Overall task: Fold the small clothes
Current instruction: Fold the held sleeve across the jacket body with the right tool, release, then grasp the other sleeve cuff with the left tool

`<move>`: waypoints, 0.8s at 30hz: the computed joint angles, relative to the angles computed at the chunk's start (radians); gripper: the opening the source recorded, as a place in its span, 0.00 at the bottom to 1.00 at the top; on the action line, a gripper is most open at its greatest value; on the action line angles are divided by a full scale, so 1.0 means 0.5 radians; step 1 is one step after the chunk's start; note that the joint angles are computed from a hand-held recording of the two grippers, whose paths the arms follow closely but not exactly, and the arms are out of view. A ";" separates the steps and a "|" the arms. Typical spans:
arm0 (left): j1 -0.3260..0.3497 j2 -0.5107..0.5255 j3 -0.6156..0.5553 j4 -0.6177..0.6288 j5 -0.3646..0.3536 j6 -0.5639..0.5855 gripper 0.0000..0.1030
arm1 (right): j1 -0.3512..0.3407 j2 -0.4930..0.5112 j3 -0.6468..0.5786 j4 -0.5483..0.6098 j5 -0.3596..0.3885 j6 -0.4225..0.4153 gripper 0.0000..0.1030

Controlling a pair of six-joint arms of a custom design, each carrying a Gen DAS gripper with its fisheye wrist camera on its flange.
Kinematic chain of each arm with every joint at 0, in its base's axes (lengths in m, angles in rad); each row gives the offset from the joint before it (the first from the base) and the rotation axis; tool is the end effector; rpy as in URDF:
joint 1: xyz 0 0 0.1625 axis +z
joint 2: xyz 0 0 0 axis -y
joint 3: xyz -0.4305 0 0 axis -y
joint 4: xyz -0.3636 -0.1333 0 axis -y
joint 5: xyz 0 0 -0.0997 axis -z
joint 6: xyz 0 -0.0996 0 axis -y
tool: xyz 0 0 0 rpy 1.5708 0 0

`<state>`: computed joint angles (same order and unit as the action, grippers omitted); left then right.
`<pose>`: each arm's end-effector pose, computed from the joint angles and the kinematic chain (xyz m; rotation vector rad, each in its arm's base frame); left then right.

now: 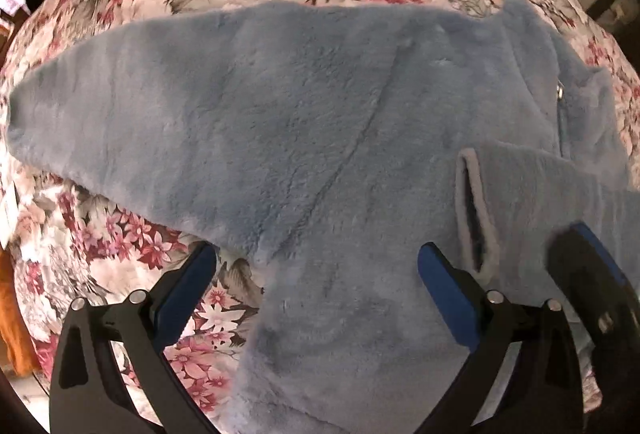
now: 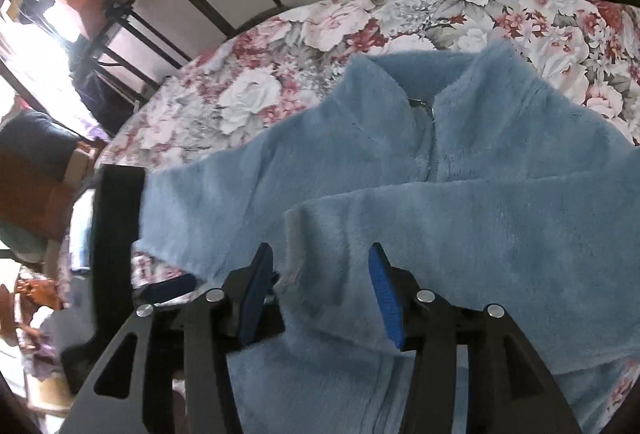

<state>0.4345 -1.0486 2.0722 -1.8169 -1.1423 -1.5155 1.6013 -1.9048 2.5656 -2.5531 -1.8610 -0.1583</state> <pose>-0.2996 -0.3316 0.0906 -0.2302 2.2775 -0.2549 0.1130 -0.2674 0.2870 0.1980 -2.7959 0.4273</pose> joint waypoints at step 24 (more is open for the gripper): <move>-0.205 0.049 0.264 -1.128 -0.248 0.131 0.91 | -0.820 -0.698 -0.346 0.403 0.289 -0.358 0.49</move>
<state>0.3321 -1.0240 2.2041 -2.3808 -1.2661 -1.4500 1.1915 -2.2537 2.3927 -2.3514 -1.7165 -0.3371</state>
